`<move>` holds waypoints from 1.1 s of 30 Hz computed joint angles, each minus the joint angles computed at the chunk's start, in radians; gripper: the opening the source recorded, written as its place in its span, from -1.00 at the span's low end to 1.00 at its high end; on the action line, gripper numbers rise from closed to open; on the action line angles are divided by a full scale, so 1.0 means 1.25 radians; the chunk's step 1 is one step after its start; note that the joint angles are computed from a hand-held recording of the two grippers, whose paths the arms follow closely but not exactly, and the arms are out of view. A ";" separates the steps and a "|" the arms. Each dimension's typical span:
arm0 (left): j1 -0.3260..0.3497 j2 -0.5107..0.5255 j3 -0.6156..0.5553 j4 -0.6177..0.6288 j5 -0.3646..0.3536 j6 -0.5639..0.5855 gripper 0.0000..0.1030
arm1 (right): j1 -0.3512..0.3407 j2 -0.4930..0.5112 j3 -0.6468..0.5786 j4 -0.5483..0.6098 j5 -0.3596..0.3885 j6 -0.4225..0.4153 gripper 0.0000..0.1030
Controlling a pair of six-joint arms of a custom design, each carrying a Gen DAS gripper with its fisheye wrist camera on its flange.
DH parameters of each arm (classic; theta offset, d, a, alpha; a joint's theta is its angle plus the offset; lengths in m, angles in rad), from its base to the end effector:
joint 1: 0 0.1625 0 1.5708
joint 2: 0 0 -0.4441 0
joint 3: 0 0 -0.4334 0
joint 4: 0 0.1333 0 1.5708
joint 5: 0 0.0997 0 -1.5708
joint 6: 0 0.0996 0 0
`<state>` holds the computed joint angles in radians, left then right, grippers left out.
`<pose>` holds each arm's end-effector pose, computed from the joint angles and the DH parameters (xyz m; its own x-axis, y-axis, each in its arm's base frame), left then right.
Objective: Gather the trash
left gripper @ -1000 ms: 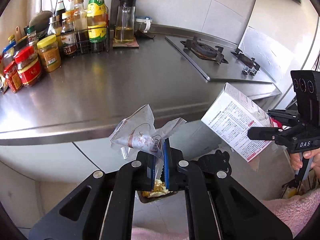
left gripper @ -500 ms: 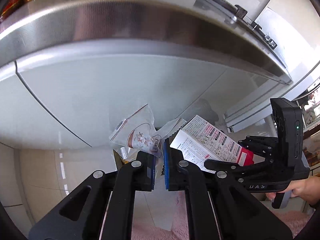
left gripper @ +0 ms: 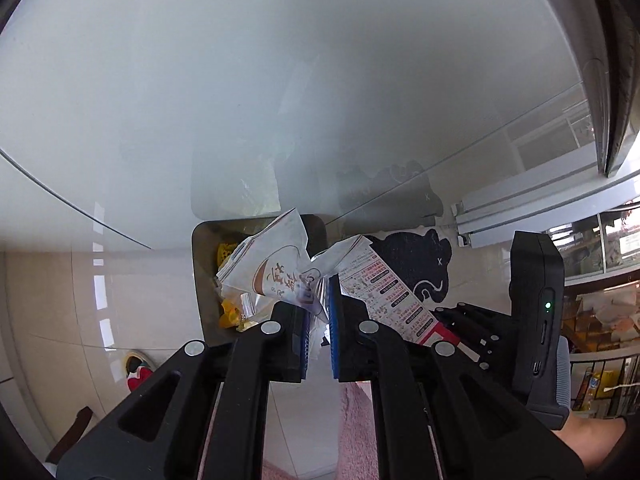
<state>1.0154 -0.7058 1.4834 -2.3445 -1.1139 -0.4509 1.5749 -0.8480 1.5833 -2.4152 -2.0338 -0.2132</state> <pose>-0.2429 -0.7275 0.0567 -0.9153 0.0569 -0.3988 0.1427 0.9716 -0.1887 0.0918 -0.7236 0.1271 -0.8738 -0.1664 0.4570 -0.1933 0.9811 -0.0125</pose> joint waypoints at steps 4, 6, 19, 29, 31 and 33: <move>0.014 0.011 -0.010 0.003 0.002 -0.010 -0.71 | 0.000 0.026 -0.017 -0.011 -0.002 0.009 0.20; 0.015 0.009 -0.006 -0.005 0.008 -0.022 -0.46 | 0.003 0.032 -0.021 -0.023 -0.010 -0.001 0.24; -0.008 -0.010 0.003 -0.005 0.066 -0.045 0.84 | 0.017 -0.001 -0.007 -0.012 -0.062 -0.030 0.94; -0.092 -0.103 0.006 0.060 0.109 -0.024 0.84 | 0.091 -0.103 -0.047 0.127 -0.071 -0.020 0.94; -0.117 -0.117 -0.005 0.072 0.139 -0.018 0.84 | 0.113 -0.115 -0.069 0.153 -0.075 -0.017 0.94; -0.139 -0.123 -0.030 0.113 0.178 -0.030 0.84 | 0.135 -0.125 -0.098 0.182 -0.065 -0.002 0.94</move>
<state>0.8414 -0.8601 1.4453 -2.2034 -0.8910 -0.4881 1.7432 -1.0048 1.4613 -2.1880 -2.1153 -0.2156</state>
